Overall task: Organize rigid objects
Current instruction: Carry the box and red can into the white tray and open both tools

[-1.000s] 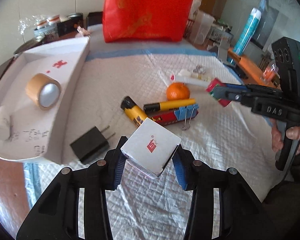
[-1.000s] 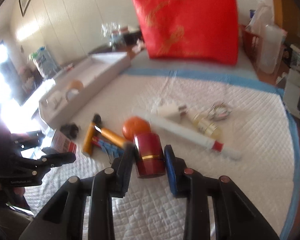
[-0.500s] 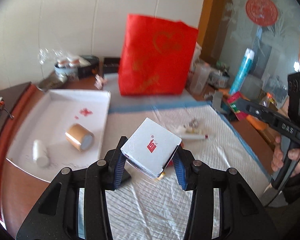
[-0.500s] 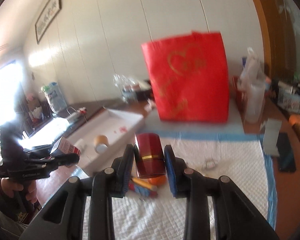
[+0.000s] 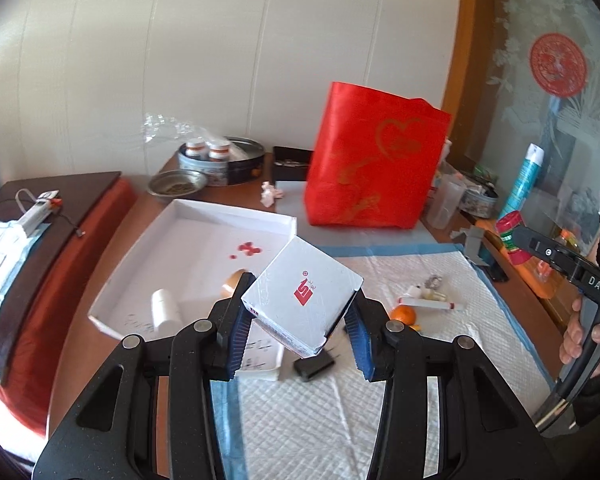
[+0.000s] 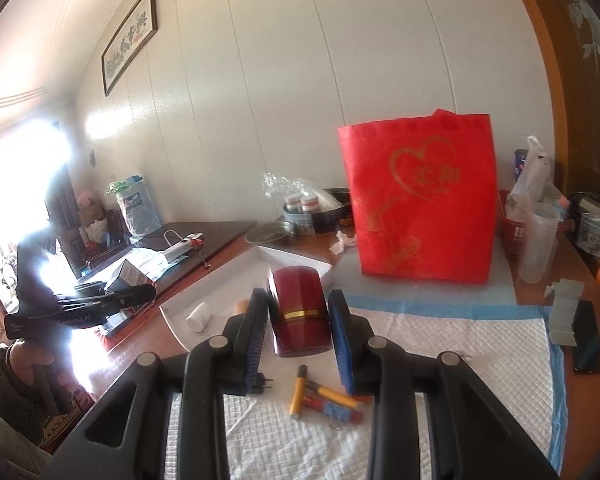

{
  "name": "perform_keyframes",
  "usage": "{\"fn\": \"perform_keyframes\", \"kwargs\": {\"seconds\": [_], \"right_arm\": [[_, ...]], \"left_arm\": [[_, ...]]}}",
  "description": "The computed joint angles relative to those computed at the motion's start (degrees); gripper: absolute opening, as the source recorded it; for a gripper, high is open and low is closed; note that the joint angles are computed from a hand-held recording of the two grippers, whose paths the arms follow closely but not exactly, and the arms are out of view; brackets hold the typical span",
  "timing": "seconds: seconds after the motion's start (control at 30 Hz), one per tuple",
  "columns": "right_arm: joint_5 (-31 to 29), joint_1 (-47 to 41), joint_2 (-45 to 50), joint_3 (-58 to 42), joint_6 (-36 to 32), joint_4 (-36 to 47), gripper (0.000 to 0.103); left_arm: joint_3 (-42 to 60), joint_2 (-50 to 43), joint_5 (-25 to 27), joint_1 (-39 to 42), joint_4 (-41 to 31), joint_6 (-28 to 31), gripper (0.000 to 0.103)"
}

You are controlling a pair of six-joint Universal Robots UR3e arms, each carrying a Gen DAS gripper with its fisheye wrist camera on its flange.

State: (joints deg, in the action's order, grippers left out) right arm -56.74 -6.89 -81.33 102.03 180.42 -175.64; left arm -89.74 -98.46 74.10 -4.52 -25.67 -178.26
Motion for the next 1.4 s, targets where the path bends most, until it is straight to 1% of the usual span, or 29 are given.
{"fn": "perform_keyframes", "kwargs": {"seconds": [0.2,0.6,0.77,0.83,0.9,1.0,1.1,1.17,1.27,1.33,1.4], "right_arm": [[-1.1,2.8,2.0,-2.1,0.7,-0.4,0.031],[-4.4,7.4,5.8,-7.6,2.8,-0.1,0.031],[-6.0,9.2,7.6,-10.6,3.8,0.5,0.031],[-6.8,10.1,8.6,-12.5,4.3,0.9,0.031],[-8.0,11.0,9.7,-14.8,4.5,1.5,0.031],[-9.7,12.3,12.4,-22.2,4.6,4.9,0.031],[-11.2,13.5,16.2,-33.4,5.3,8.7,0.031],[-12.6,14.4,18.7,-41.4,6.0,11.0,0.031],[-14.2,15.7,23.4,-55.2,7.3,15.5,0.031],[-15.1,17.1,27.7,-65.7,8.2,18.7,0.031],[-16.6,18.6,31.9,-73.8,8.3,21.2,0.031]], "left_arm": [[-3.4,3.0,-1.2,3.0,0.2,0.8,0.043],[-4.8,5.2,-4.4,7.9,-0.8,3.3,0.043],[-3.7,4.9,-5.5,9.7,-1.9,4.7,0.043],[-2.0,4.2,-4.8,9.8,-2.8,5.5,0.043],[2.9,2.1,-3.1,9.6,-4.6,7.0,0.043],[13.0,-1.7,0.3,9.0,-6.9,8.4,0.043],[28.0,-7.1,3.5,8.9,-11.2,7.1,0.043],[37.9,-10.6,6.1,8.6,-12.7,6.1,0.043],[43.8,-12.4,7.9,8.7,-11.3,5.3,0.043],[43.7,-12.5,7.5,9.1,-10.8,4.6,0.043],[43.6,-13.7,7.8,9.0,-11.5,4.7,0.043]]}}
